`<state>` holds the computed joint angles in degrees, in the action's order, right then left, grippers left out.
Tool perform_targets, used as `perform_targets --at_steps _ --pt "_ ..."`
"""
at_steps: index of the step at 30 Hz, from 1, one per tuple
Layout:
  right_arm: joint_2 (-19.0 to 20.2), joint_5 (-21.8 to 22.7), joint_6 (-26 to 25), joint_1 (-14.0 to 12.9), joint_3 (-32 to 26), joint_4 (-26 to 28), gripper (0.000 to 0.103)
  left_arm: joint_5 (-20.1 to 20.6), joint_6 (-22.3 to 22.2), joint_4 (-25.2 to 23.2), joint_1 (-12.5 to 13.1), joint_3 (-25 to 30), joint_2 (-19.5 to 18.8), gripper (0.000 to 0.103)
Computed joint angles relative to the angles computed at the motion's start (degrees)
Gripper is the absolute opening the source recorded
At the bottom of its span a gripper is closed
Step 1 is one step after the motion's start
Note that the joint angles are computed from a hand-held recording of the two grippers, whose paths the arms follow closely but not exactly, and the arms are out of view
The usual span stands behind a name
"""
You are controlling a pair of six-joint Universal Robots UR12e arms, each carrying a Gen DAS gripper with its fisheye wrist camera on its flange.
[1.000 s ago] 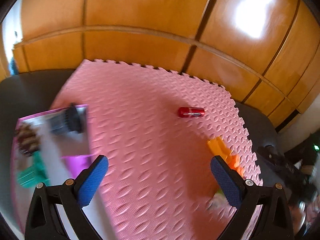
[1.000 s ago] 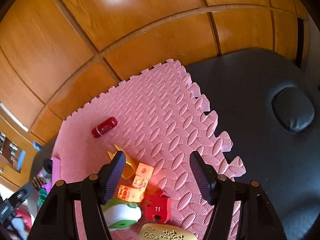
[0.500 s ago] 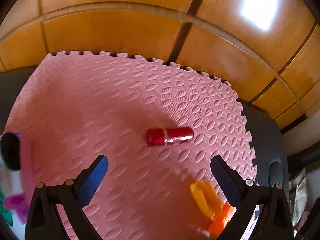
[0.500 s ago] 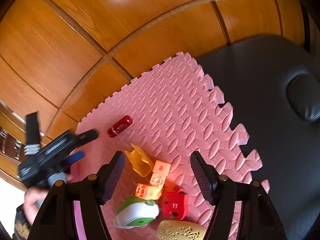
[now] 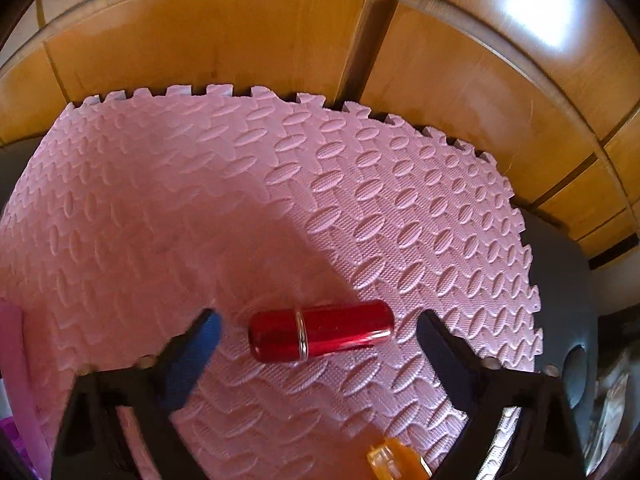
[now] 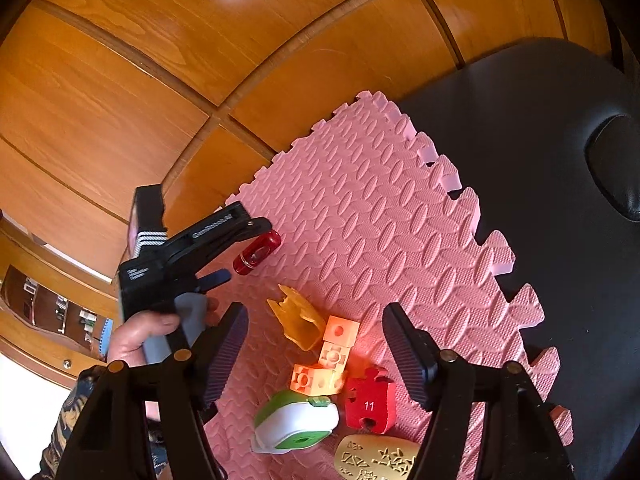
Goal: Organize rigid objects
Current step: 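Move the left gripper to the red cylinder on the mat and grasp it, then lift the red cylinder with the left gripper while the right gripper grasps the orange blocks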
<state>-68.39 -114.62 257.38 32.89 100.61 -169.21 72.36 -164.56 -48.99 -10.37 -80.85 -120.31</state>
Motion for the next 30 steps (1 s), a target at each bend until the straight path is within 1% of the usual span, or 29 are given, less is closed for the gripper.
perform_targets --at_steps 1,2,6,8,11,13,17,21,24,27,30 --pt "0.0 -0.3 0.0 0.0 -0.1 0.3 0.071 0.5 0.5 0.1 -0.1 0.0 -0.1 0.076" --pt "0.0 -0.4 0.0 0.1 -0.1 0.6 0.071 1.3 1.2 1.8 -0.2 -0.6 0.1 0.075" --pt "0.0 -1.0 0.1 0.2 -0.3 1.7 0.071 -0.6 3.5 2.0 0.7 -1.8 0.8 0.075" --pt "-0.1 -1.1 0.3 0.2 -0.4 2.4 0.071 -0.1 5.1 3.1 1.2 -3.5 1.8 0.075" --pt "-0.2 -1.3 0.9 0.2 -0.4 3.4 0.071 -0.7 7.4 5.1 2.3 -6.5 3.6 0.075" --pt "-0.3 -1.5 1.4 0.2 -0.2 3.8 0.071 -0.9 9.2 5.4 3.1 -8.4 4.9 0.075" --pt "-0.5 -1.5 2.7 0.1 0.1 4.6 0.071 -1.4 11.6 6.1 4.7 -11.9 7.3 0.075" --pt "-0.5 -0.6 3.7 -0.1 0.5 4.3 0.071 -2.2 14.2 6.9 6.2 -15.6 9.8 0.075" --pt "-0.5 0.2 4.1 -0.3 0.7 4.2 0.071 -2.6 16.7 8.3 7.1 -18.4 11.6 0.075" --pt "-0.5 1.8 4.4 -0.5 1.0 3.3 0.071 -3.4 19.6 10.6 7.9 -21.5 13.5 0.075" --pt "-0.2 3.2 3.6 -0.7 1.0 2.2 0.071 -4.3 22.4 13.4 8.8 -24.8 15.4 0.075"
